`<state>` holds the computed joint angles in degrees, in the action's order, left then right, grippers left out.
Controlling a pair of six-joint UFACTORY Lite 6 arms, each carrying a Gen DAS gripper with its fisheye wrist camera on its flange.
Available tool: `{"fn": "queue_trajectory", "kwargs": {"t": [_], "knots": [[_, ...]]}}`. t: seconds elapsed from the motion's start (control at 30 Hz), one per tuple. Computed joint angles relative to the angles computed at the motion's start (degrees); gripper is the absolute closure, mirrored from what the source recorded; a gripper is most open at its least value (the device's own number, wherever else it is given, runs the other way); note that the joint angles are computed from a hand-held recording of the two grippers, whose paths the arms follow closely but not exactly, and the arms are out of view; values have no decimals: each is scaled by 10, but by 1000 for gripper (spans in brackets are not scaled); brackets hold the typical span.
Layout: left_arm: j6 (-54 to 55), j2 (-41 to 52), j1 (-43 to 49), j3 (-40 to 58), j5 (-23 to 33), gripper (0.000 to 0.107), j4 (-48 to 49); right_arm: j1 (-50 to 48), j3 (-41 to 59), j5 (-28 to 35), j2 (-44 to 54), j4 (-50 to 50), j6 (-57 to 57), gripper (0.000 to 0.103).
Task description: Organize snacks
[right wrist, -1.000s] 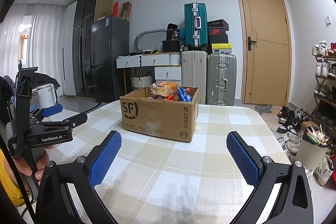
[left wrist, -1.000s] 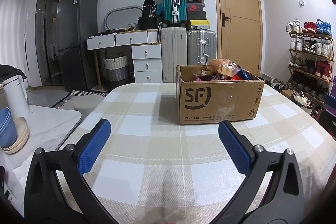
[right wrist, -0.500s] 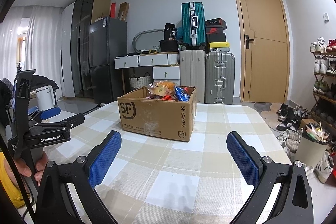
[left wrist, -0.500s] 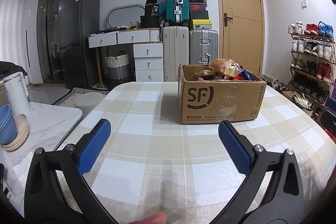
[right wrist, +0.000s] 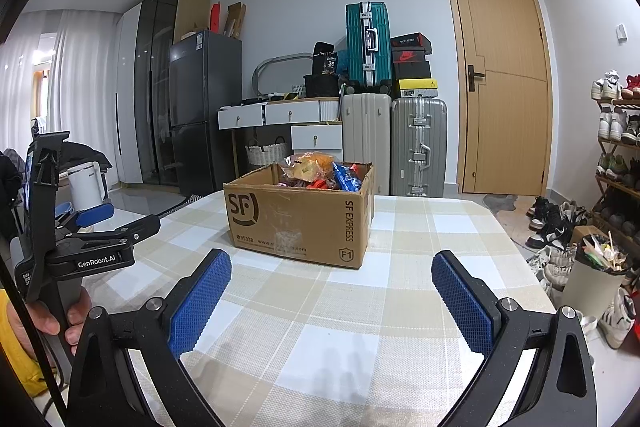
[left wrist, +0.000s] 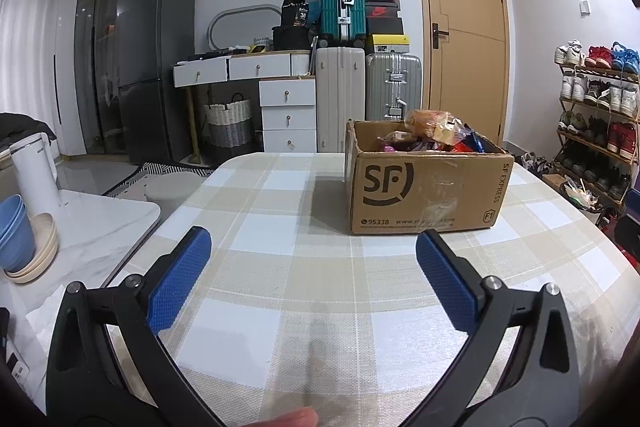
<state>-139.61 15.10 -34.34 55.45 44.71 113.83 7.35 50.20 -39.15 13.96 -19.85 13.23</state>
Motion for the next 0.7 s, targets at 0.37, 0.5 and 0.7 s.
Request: {"fn": "queue_trajectory", "kwargs": {"t": [0.37, 0.5, 0.7], "knots": [[7, 5, 0, 8, -2, 4, -13, -3, -4, -4, 1, 0, 1, 1], [10, 6, 1, 11, -5, 4, -22, -3, -4, -4, 1, -1, 1, 1], [10, 8, -10, 9, 9, 4, -15, -3, -4, -2, 1, -1, 2, 1]]}}
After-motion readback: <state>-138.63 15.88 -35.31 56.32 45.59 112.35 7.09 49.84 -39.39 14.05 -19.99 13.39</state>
